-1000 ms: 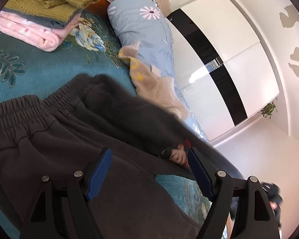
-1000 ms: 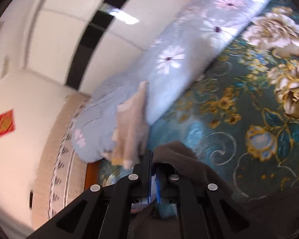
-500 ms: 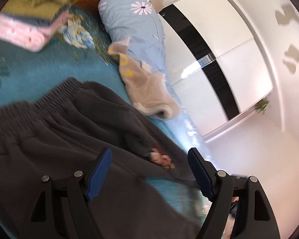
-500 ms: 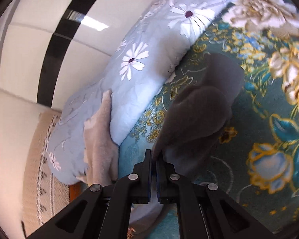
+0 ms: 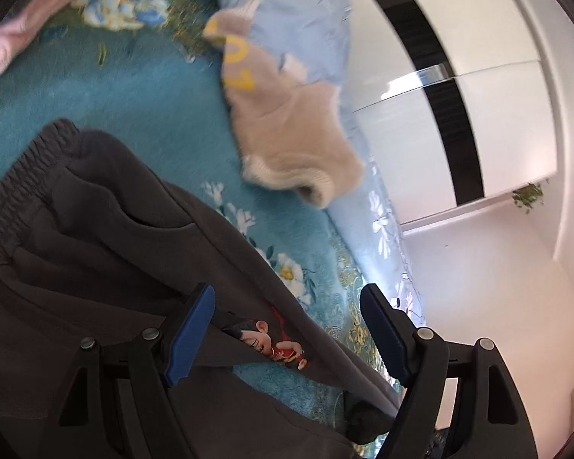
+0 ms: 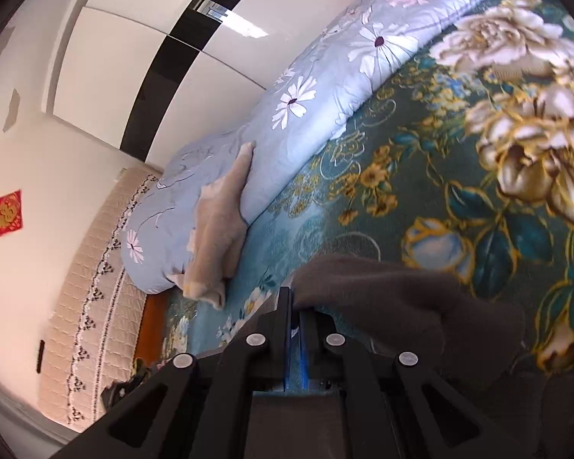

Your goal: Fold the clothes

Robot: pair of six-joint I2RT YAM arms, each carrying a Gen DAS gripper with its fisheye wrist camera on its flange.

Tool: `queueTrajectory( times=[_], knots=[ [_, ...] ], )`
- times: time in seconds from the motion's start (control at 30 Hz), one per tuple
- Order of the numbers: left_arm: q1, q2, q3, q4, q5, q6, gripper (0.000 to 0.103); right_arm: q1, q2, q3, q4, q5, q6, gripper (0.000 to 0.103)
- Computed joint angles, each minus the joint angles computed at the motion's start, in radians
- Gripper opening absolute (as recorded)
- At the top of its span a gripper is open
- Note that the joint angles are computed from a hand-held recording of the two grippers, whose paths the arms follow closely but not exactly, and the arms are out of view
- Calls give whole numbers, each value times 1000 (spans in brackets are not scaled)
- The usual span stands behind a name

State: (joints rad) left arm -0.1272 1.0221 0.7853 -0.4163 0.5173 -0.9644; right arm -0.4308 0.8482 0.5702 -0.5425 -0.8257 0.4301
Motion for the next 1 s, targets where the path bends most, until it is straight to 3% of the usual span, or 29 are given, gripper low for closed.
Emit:
queueTrajectory(
  times=[0.1,0.2,0.23,0.37,0.43,0.47,0.5,0.57,0.63,0.73,0.87,0.93,1.0],
  knots=[
    [13,104,20,66,16,-15,78,-16,35,30,-18,-53,-7,4],
    [24,191,36,141,13,-23,78,12,102,92,25,-70,60,4],
    [25,220,48,153,-1,-14,78,33,134,121,44,-56,83,4],
    [-7,317,183,34,-203,205,78,138,319,260,144,57,201,8],
    [5,304,184,38,-186,217,78,196,443,341,213,146,243,8],
    [13,297,182,45,-169,218,78,214,496,373,241,171,262,15],
    [27,284,167,70,-125,201,78,221,540,384,282,172,295,42],
    [62,231,141,57,-48,198,78,232,575,363,381,188,380,71],
    [97,166,131,9,-17,241,78,228,568,319,464,180,423,71],
    [172,18,97,-84,11,292,78,181,508,257,516,137,376,71],
    [253,-177,23,-131,8,291,78,85,421,210,384,221,219,71],
    [252,-257,-14,-166,-31,275,78,52,480,204,325,231,184,69],
    [250,-340,-52,-208,-54,252,78,48,560,175,358,229,209,66]
  ],
)
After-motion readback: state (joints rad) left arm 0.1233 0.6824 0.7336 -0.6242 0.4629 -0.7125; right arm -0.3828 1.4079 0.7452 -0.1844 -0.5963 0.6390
